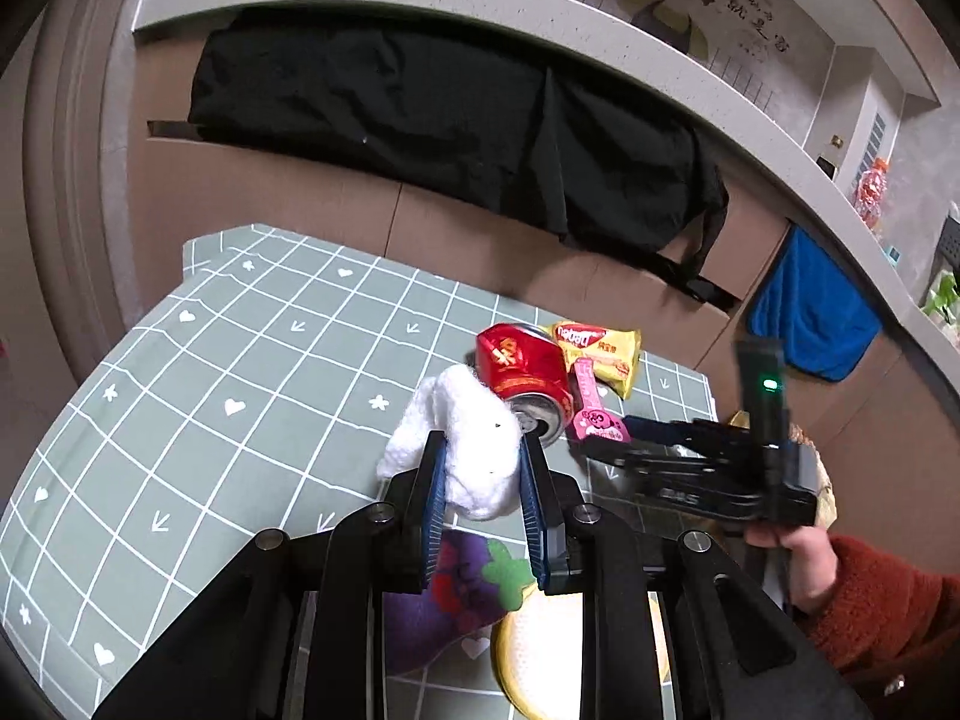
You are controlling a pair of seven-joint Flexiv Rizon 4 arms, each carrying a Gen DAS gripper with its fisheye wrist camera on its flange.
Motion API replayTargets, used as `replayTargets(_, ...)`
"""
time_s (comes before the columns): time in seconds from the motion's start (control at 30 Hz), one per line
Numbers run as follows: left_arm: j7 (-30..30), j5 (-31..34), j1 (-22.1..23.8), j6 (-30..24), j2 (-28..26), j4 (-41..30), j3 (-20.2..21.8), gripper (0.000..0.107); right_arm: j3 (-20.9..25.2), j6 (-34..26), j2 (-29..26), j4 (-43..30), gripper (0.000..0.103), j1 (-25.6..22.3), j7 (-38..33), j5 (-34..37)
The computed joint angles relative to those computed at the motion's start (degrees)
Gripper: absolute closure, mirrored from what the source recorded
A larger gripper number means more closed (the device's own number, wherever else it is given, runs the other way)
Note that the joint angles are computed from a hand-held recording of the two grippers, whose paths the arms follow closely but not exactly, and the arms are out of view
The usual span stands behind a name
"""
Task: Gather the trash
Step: 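Grasp the white plush with the left tool while the right tool grasps the pink candy stick, then lift the white plush and pink candy stick and carry them over the bin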
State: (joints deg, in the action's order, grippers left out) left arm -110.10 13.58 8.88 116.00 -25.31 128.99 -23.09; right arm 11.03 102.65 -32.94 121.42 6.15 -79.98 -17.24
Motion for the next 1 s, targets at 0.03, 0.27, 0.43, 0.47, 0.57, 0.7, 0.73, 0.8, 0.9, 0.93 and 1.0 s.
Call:
replayTargets(0.03,-0.2,0.1,0.2,0.4,-0.3,0.0,-0.2,0.083,-1.5,-0.5,-0.3,-0.6,0.050,1.7,0.3,0.4)
replayTargets(0.27,-1.7,0.1,1.3,-0.2,-2.2,-0.7,-1.7,0.083,-12.4,-0.7,-0.1,-0.5,0.054,12.5,-1.4,2.7)
replayTargets(0.43,-1.2,-0.8,-0.2,-0.8,-2.7,-1.3,-1.2,0.083,-6.2,1.5,2.1,1.6,0.054,6.0,-3.1,2.3)
replayTargets(0.47,-1.0,-1.3,-1.0,-0.9,-2.6,-1.5,-0.8,0.083,-5.6,1.9,2.6,2.1,0.054,5.2,-3.3,2.2)
replayTargets(0.57,0.1,-2.8,-4.2,-0.8,-1.9,-1.9,1.3,0.083,-2.3,3.7,4.9,4.6,0.054,0.9,-3.7,1.4)
replayTargets(0.7,2.2,-5.7,-9.9,-0.9,-0.9,-3.0,5.1,0.083,2.0,5.9,7.5,7.3,0.054,-5.4,-2.7,-1.1)
replayTargets(0.73,2.9,-6.6,-11.5,-1.1,-0.7,-3.3,6.1,0.083,2.4,6.4,8.0,7.8,0.054,-6.2,-2.3,-1.7)
replayTargets(0.8,4.2,-8.2,-14.3,-1.5,-0.2,-4.1,7.6,0.083,3.1,7.9,9.4,9.3,0.054,-8.2,-1.5,-3.2)
replayTargets(0.9,5.8,-10.3,-17.4,-2.1,0.3,-5.3,8.9,0.083,2.9,10.6,11.4,11.4,0.054,-10.1,-0.2,-5.2)
replayTargets(0.93,6.6,-11.2,-18.9,-2.3,0.5,-5.8,9.7,0.083,2.6,11.2,11.7,11.8,0.054,-10.5,0.3,-6.2)
replayTargets(1.0,8.2,-13.1,-21.8,-2.7,0.7,-6.8,11.3,0.083,1.5,12.9,12.8,12.9,0.054,-10.7,0.8,-7.1)
